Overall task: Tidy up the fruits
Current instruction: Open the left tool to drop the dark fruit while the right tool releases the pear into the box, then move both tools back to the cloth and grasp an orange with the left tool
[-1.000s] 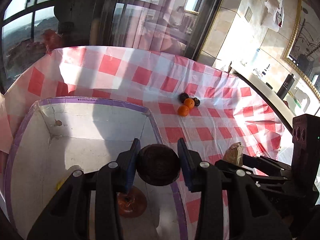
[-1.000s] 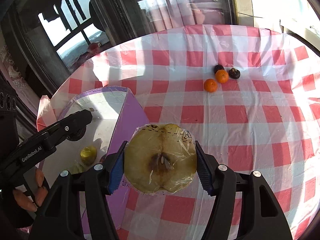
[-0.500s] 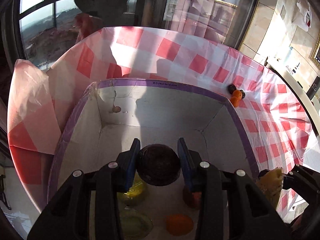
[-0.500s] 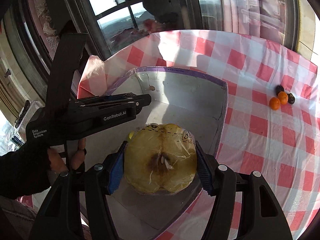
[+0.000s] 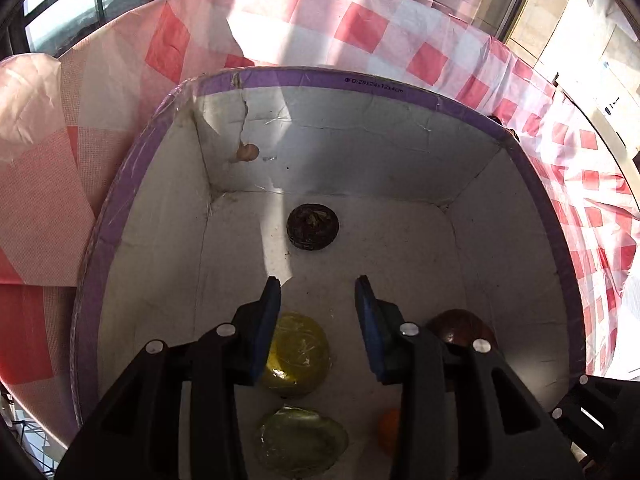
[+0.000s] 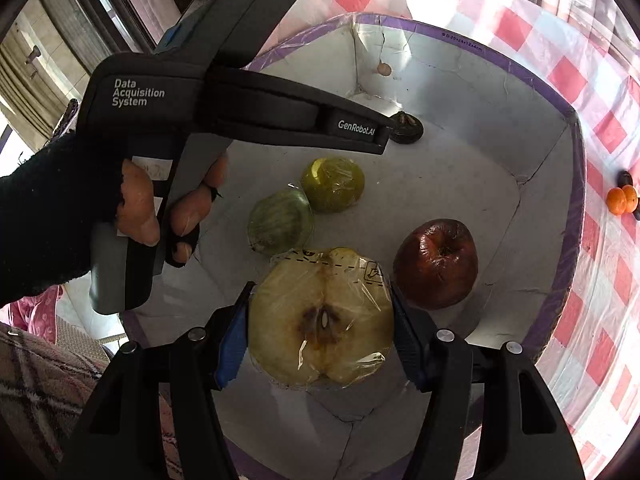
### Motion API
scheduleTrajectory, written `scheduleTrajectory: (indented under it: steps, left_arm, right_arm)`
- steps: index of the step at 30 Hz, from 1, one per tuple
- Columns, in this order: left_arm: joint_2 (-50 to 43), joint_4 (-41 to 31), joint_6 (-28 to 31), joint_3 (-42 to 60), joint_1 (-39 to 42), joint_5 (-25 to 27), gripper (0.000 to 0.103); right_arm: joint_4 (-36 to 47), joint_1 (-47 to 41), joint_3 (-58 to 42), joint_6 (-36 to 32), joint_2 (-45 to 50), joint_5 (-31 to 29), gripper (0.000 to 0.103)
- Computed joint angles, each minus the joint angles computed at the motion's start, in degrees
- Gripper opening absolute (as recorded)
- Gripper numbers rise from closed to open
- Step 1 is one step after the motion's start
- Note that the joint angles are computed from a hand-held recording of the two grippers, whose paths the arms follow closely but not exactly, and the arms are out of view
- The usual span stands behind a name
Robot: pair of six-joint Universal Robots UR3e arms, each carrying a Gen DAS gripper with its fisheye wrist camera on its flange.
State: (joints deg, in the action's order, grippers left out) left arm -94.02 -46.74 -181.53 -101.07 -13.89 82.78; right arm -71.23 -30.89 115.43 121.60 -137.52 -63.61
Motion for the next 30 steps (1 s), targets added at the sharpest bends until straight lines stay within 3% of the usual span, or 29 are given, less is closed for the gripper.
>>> scheduleTrajectory:
  steps: [1, 3, 4, 8, 17, 21, 30]
  left_arm:
    - [0.1, 0.0, 0.0, -0.1, -0.1, 0.1, 0.040]
    - [0.1, 0.2, -0.3, -0.4, -0.3, 0.4, 0.062]
    - [0.3, 0.0, -0.5, -0.3, -0.1, 0.7, 0.068]
    - [0.3, -0.5, -2.3, 0.1, 0.1, 1.5, 0.078]
    - [0.9, -1.7, -2.0, 0.4, -0.1, 2.1, 0.081]
    - [1.0, -2.3, -2.1, 0.6, -0.4, 2.5, 0.082]
    - [0.0, -4.3, -1.8, 2.2, -0.8, 3.6, 0.083]
  right_arm:
    - [-0.5, 0.5, 0.2, 0.3, 0.1, -0.6, 0.062]
    - [-0.8, 0.5, 0.6, 0.1, -0.2, -1.3, 0.062]
    - [-0.6, 0.3, 0.6, -0.1, -0.4, -1.3, 0.063]
    - [3.7, -3.0, 0.1, -3.1, -2.6, -0.1, 0.064]
    - [4.1, -3.0, 0.1, -2.4, -3.0, 0.6, 0.070]
    - [-0.8, 0.5, 1.5, 1.7, -1.5, 0.9, 0.073]
    - [3.1, -1.9, 3.0, -5.2, -5.9, 2.7, 0.083]
